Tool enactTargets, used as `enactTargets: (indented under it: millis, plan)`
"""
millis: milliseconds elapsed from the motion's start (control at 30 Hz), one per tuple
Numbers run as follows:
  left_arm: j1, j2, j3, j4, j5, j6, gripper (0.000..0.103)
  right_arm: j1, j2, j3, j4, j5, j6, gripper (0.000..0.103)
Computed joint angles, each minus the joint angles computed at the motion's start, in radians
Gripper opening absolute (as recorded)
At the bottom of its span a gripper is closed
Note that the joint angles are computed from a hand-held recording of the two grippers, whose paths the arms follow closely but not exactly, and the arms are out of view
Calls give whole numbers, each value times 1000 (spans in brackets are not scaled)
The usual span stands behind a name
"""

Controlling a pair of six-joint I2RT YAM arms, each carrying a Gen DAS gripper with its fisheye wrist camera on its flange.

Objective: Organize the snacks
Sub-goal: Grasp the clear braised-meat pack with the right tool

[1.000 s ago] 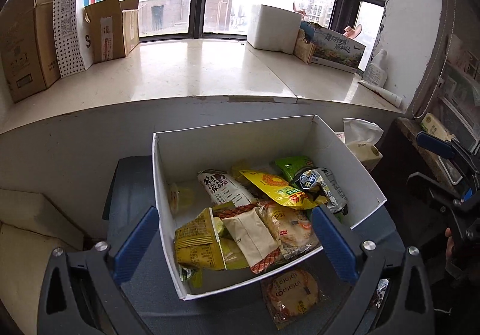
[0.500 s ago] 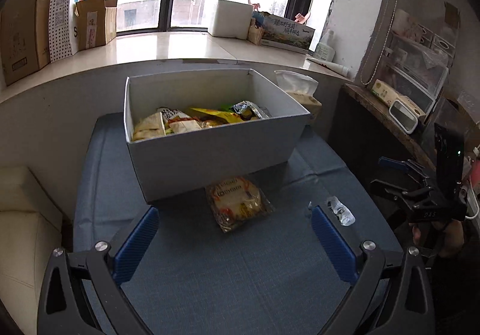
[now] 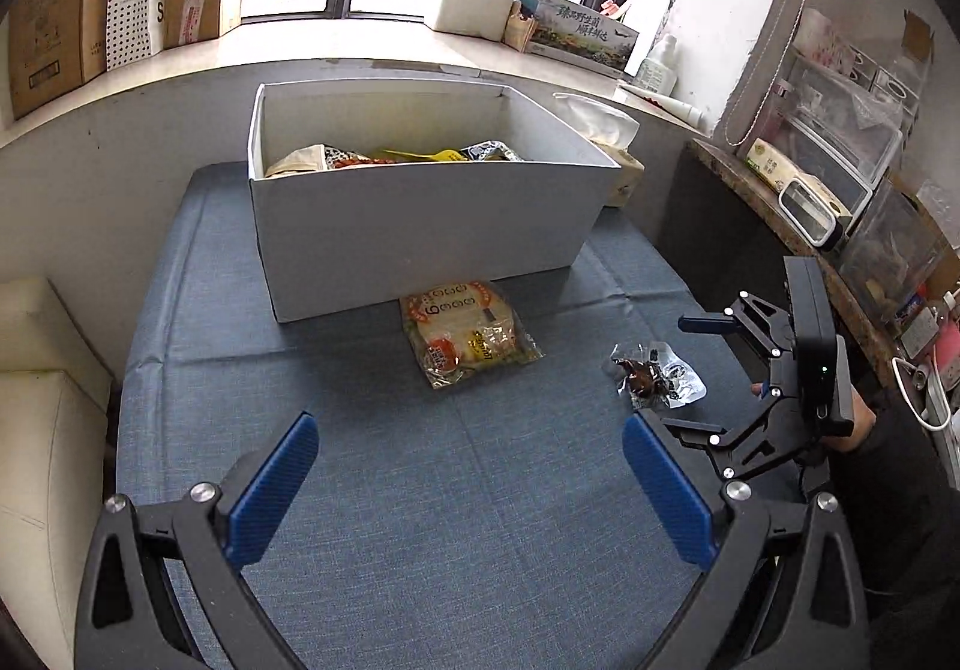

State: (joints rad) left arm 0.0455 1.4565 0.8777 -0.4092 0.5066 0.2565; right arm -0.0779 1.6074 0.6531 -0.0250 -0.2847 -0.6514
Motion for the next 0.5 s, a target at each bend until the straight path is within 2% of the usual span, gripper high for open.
enactTargets:
  millis: [100,200,267,333,400,500]
  plan:
    - [5,6,-2,3,1,-2,103,-1,86,76,-22,9,-66,103]
    - [6,7,-10,11,-9,-3,103,-32,161,149,-80,-71,-108,103]
    - [6,15,-12,14,-13,-6,103,-47,196,190,-125,-107,-100,103]
    - [4,20,-16,19,-16,-11,103,-51,194,180,-117,-124,-75,100]
    - [0,26,-18,22,-17,-11,103,-58,167,150,-116,-172,-80,76]
    - [-14,39,-17,27,-31,-18,103,-39,100,68,-48,-145,-50,64]
